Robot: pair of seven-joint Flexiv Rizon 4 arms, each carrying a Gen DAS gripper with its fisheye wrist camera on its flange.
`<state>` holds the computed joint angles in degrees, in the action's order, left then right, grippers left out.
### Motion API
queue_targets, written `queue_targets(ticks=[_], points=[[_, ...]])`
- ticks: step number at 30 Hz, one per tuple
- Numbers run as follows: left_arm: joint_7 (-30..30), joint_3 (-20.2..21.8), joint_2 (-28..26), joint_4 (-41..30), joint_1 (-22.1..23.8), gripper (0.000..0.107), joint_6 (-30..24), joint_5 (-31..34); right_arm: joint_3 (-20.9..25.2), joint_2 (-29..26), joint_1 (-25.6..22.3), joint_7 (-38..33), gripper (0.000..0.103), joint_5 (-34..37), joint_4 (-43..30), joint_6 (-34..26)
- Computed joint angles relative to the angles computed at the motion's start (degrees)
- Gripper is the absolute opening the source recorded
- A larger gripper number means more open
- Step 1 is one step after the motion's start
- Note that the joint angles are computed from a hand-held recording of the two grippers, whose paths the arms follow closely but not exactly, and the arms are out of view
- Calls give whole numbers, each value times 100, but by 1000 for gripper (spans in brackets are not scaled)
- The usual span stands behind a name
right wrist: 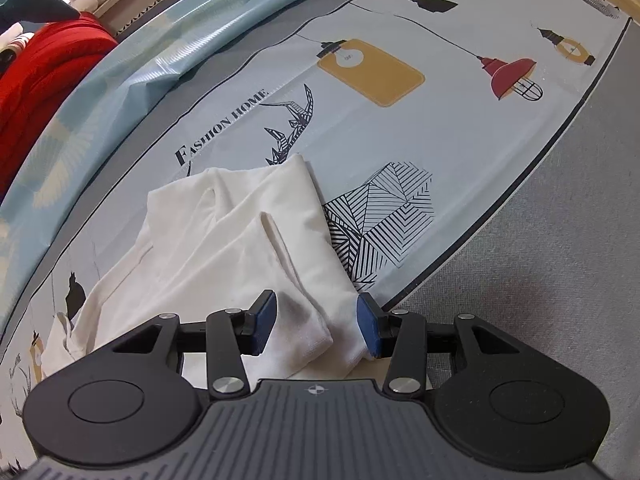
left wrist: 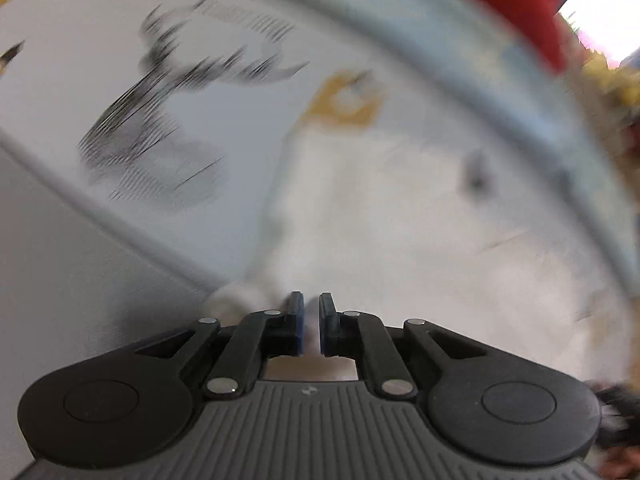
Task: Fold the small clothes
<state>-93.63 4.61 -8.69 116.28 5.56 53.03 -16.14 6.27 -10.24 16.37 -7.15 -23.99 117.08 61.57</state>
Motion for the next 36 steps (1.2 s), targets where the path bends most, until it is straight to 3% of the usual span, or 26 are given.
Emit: queue_targets(ticks=[1,3,7,10,12,14,17,20,23,25,27,30,31,33,36], points=[[-183,140,-34,-27,-28,2,-96,215,10,18,-8,-4,46,32,14,1],[-148,98,43,84,108,2,-96,-34,11,66,-8,32,46,18,44,-36],[-302,121,350,322,50,3,676,80,22,144,0,137,46,-93,103,-19],[203,11,257,347,108,16,712,-389,67,190,15,147,46,-117,136,-22],[323,10,131,286,131,35,593,-394,99,208,22,116,46,-88,142,-42],[424,40,58,270,138,35,445,-215,115,212,31,98,46,-67,135,-59],[966,-62,29,522,217,14,772,-785,118,198,47,92,46,-71,100,-85],[558,35,225,610,196,11,778,-901,118,144,59,79,46,-33,55,-89],[-855,295,323,241,149,8,59,326,143,43,54,-64,46,171,-19,-129],[-1256,327,391,159,144,8,140,836,138,-6,60,-121,46,259,-32,-160],[-491,143,451,402,140,9,1006,324,118,-20,72,-104,46,276,-22,-157],[1441,-260,385,704,74,9,1480,-1570,60,49,141,111,46,24,0,-198],[1562,-346,319,680,159,9,1282,-1713,39,67,152,157,46,-116,25,-173],[882,42,24,343,30,4,581,-878,28,58,137,134,46,-259,61,-144],[482,72,4,274,50,2,601,-257,64,58,91,114,46,-66,88,-344]])
